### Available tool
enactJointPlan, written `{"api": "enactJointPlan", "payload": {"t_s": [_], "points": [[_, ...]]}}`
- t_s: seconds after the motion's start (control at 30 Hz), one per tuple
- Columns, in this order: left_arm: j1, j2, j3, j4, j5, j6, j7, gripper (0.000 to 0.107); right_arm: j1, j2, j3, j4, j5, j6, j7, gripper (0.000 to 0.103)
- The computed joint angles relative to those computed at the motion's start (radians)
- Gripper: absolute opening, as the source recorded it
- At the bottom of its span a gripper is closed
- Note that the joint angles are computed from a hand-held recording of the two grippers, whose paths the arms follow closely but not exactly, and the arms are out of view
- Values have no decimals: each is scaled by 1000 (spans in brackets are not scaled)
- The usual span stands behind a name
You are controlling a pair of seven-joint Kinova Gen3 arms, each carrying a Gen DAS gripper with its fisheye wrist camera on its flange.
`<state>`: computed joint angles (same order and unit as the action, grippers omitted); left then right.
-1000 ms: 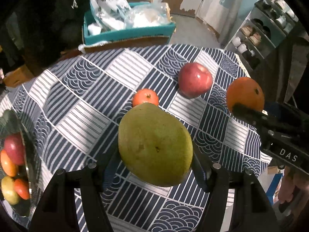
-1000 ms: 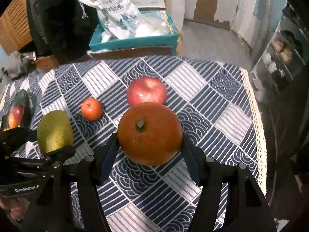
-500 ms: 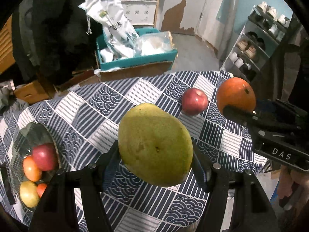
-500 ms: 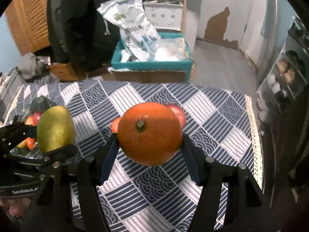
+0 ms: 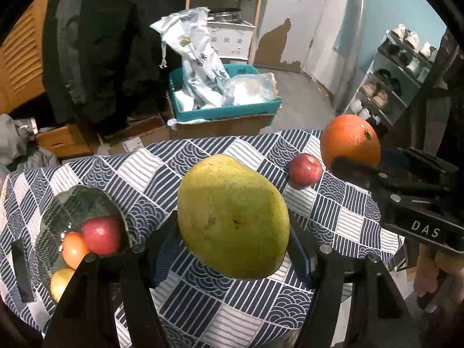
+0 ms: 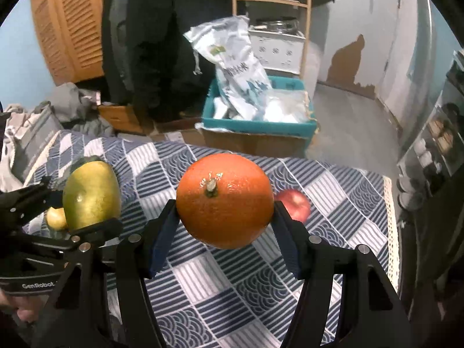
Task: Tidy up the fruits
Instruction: 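Carry the green pear and orange in both tools over the glass bowl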
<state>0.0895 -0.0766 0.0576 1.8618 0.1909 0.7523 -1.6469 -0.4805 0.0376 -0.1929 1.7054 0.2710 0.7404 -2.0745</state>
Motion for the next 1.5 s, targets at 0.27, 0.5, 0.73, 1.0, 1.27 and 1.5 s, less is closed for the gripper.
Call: {"api": "enactJointPlan", "payload": {"t_s": [0.27, 0.5, 0.73, 1.0, 1.27, 1.5], "points": [[-33, -54, -40, 30, 8, -2, -42, 69, -44, 31, -15, -58, 21, 7, -17, 65], [-73, -76, -82, 45, 33, 9, -88, 69, -89, 84, -13, -120, 14, 20, -2, 65], [-122, -86, -126, 61, 59, 13, -136, 69, -139, 136, -1, -183, 12, 32, 3, 65], [-178, -99, -165, 71, 73, 11, -173, 69, -199, 202, 14, -266, 24, 51, 8, 65], [-247, -72, -202, 70, 77, 11, -206, 69, -234, 297, 24, -373, -25, 81, 58, 65], [-314, -26, -219, 77, 73, -2, -221, 69, -245, 404, 31, -488, -110, 126, 116, 65]]}}
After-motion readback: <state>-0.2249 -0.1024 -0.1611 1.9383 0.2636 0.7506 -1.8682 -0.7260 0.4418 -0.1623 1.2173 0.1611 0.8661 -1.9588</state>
